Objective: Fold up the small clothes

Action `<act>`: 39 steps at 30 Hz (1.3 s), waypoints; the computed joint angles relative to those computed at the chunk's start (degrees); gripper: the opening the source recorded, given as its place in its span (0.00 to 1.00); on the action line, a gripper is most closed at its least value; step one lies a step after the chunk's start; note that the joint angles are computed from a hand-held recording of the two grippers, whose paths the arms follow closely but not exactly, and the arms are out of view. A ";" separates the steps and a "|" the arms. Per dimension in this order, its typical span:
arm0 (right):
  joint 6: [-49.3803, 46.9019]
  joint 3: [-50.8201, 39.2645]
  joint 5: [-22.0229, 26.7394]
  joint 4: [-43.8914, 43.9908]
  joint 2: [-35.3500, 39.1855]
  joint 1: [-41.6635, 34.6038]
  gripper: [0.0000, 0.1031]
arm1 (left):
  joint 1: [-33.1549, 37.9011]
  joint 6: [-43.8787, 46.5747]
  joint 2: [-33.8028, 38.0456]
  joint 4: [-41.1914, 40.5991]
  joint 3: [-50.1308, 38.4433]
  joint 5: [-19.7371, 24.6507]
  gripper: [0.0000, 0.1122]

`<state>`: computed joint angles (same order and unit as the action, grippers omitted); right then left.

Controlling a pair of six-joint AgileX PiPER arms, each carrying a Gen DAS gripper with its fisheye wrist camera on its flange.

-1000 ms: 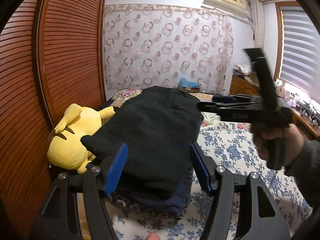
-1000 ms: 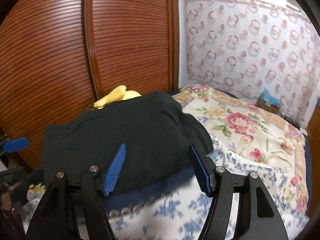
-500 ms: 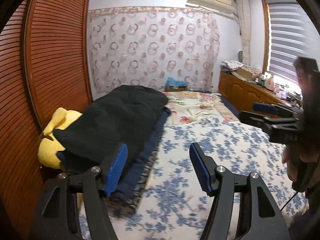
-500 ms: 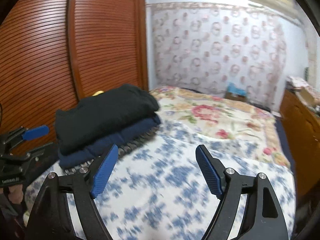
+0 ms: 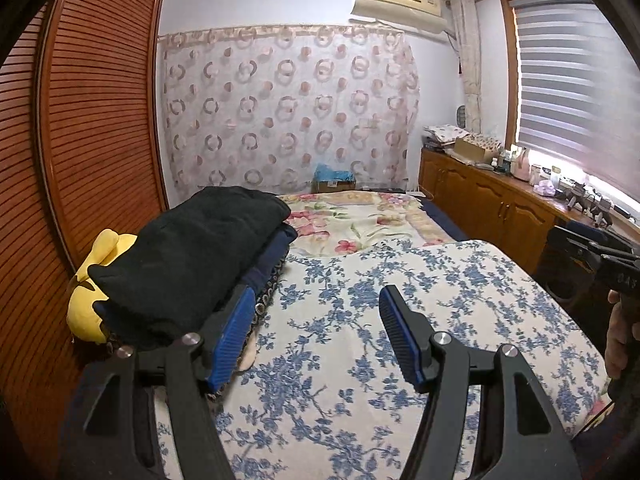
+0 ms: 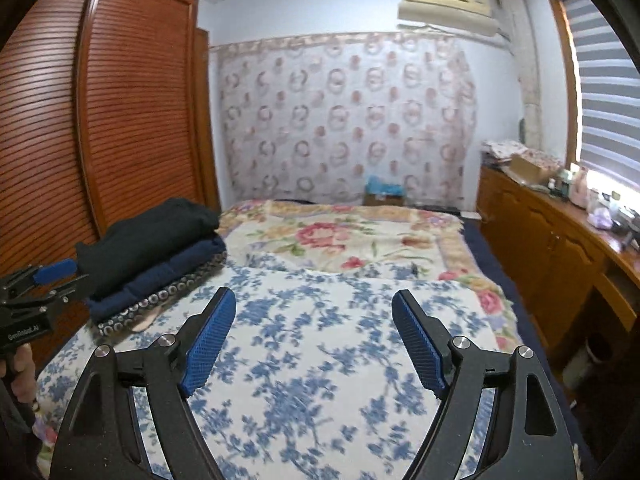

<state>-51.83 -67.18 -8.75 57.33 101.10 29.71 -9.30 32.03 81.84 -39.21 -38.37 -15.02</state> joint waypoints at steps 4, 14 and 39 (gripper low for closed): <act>7.96 4.24 -1.16 -7.56 -3.29 -0.98 0.80 | -1.75 9.27 -2.15 -9.98 0.02 0.56 0.57; 17.26 8.56 -2.68 -15.78 -6.27 -1.31 0.80 | -5.60 23.77 -4.17 -25.75 -0.93 -0.98 0.58; 16.16 9.47 -2.80 -14.68 -7.41 -1.17 0.80 | -8.90 25.52 -5.23 -28.61 -0.19 -2.14 0.58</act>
